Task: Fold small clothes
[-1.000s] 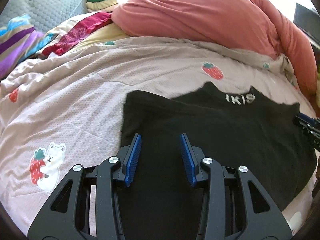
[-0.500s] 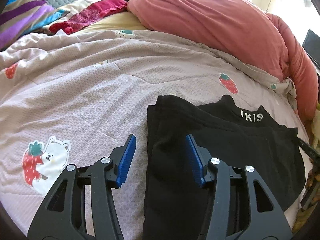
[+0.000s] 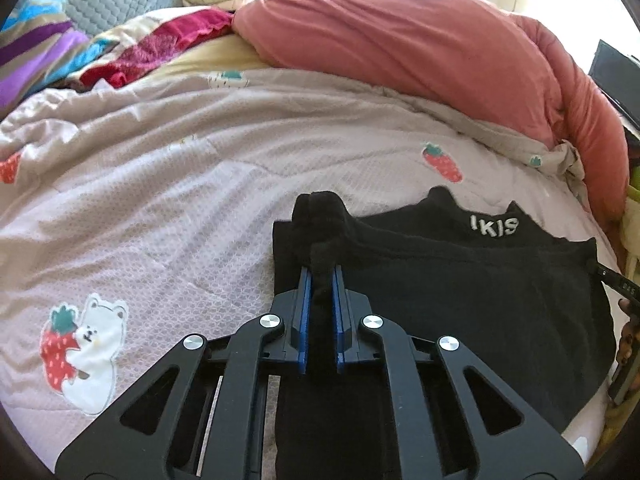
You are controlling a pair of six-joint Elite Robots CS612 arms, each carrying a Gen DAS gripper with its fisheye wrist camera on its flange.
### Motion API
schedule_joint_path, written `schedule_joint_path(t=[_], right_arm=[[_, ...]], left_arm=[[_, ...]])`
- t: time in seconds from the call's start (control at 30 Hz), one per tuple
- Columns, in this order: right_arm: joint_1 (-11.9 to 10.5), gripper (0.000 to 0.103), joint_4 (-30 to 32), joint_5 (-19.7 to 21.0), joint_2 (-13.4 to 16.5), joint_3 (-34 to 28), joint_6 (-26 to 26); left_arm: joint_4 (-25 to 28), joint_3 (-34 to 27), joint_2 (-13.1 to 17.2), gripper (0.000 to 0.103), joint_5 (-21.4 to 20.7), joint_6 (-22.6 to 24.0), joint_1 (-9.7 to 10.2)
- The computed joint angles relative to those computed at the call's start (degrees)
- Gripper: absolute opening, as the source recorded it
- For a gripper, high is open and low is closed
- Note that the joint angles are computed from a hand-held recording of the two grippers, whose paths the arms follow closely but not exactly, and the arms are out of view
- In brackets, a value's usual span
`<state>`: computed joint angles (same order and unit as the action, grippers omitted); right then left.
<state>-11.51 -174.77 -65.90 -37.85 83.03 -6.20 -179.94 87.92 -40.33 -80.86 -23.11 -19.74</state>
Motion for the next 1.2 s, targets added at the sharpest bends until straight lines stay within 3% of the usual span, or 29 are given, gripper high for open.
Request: schedule_joint_path(t=[0.27,0.47,0.7,0.9,1.2], right_arm=[[-0.49,0.011,-6.99,3.12,-0.78,0.75,3.37],[0.3,0.011,-4.73,0.73,0.68,-2.23,5.14],[1.28,0.012,-1.76,-4.95,2.38,-3.6,4.28],[1.81,0.021,-2.28,-9.09,2.62,-3.3,3.61],[2.16,0.033,-4.29,-12.0,1.79,-1.7,1.74]], left_arm=[[-7.4,1.87,-1.73,0.003,1.15,-1.08,0.25],[-4.09,-0.62,-0.04,0.003,2.36,-2.01,0.44],[1.41,-1.79,1.17,0.004,3.64,-1.8,0.4],[2.44,-1.61,1.14,0.007,5.41,-1.09,0.02],[3.23,-1.09,0.63,0.01,6.27,-1.34,-0.25]])
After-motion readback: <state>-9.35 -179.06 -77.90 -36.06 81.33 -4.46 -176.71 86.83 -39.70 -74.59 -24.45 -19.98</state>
